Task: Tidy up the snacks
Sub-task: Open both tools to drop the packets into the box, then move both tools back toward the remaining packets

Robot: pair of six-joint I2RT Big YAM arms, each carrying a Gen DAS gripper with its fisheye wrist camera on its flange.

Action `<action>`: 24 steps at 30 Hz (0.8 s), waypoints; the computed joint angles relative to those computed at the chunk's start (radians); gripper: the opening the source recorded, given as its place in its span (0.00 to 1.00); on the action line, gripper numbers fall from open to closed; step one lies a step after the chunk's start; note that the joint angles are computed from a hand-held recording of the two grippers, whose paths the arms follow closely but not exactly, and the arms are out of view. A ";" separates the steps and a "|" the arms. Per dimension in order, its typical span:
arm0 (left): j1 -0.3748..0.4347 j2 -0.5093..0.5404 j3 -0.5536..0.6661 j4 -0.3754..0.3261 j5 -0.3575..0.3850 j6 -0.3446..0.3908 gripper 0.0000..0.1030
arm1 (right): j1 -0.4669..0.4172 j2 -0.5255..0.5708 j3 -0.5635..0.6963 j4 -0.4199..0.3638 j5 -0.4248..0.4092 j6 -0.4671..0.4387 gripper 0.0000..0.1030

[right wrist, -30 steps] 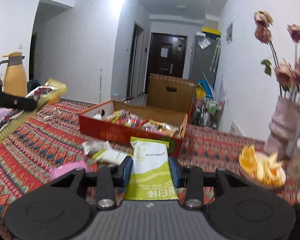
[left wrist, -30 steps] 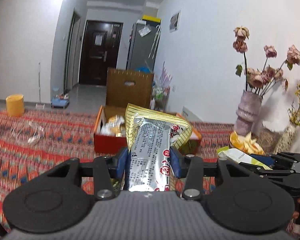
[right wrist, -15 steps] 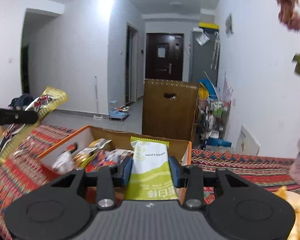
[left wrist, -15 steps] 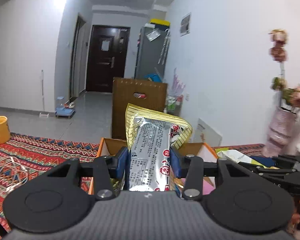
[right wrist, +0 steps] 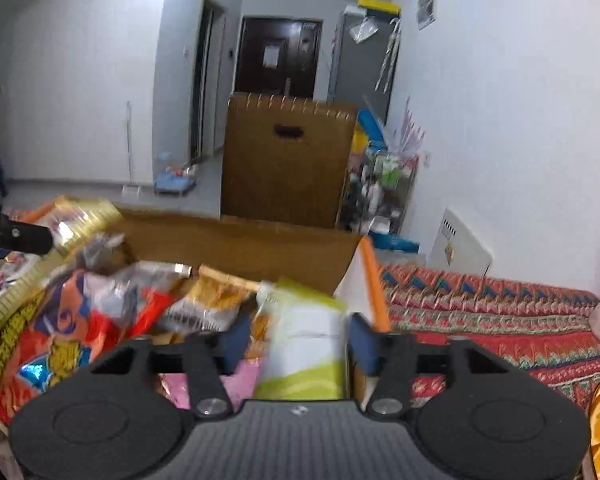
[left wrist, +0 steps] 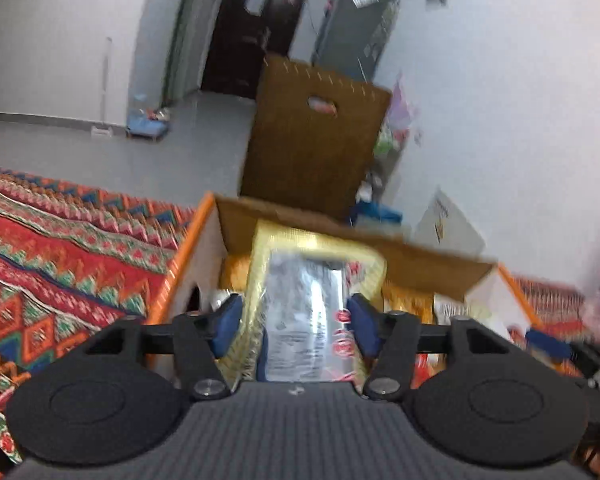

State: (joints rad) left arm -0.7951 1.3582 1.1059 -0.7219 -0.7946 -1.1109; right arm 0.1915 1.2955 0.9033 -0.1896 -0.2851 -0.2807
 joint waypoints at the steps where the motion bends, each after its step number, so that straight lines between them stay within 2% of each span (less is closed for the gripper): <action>1: -0.002 0.005 -0.001 0.001 -0.001 0.006 0.62 | 0.002 0.000 -0.008 0.011 -0.016 0.000 0.64; 4: -0.016 0.000 -0.005 0.004 -0.025 0.004 0.71 | 0.005 -0.014 -0.022 0.024 -0.024 0.006 0.66; 6: -0.024 -0.006 -0.003 -0.002 -0.056 -0.007 0.73 | -0.001 -0.028 -0.028 0.032 -0.038 0.019 0.67; 9: -0.045 -0.032 0.005 -0.051 -0.116 -0.038 0.74 | -0.028 -0.058 -0.027 0.025 -0.079 0.039 0.67; 11: -0.073 -0.056 0.014 -0.075 -0.170 -0.021 0.76 | -0.045 -0.090 -0.027 0.021 -0.109 0.057 0.67; 14: -0.142 -0.061 0.078 -0.166 -0.314 -0.006 0.80 | -0.073 -0.154 -0.022 0.006 -0.169 0.072 0.68; 16: -0.203 -0.061 0.120 -0.248 -0.382 -0.037 0.81 | -0.109 -0.221 -0.044 0.006 -0.222 0.078 0.79; 17: -0.233 -0.066 0.131 -0.259 -0.401 -0.016 0.82 | -0.125 -0.246 -0.050 -0.001 -0.241 0.081 0.80; 18: -0.264 -0.064 0.152 -0.312 -0.424 -0.042 0.82 | -0.143 -0.267 -0.054 -0.017 -0.265 0.078 0.80; 19: -0.297 -0.049 0.188 -0.415 -0.442 -0.120 0.83 | -0.162 -0.288 -0.052 -0.050 -0.286 0.067 0.80; 23: -0.406 0.007 0.289 -0.717 -0.446 -0.399 0.87 | -0.254 -0.387 -0.058 -0.162 -0.393 0.013 0.80; 24: -0.438 0.038 0.319 -0.820 -0.450 -0.504 0.89 | -0.285 -0.418 -0.065 -0.188 -0.424 -0.003 0.81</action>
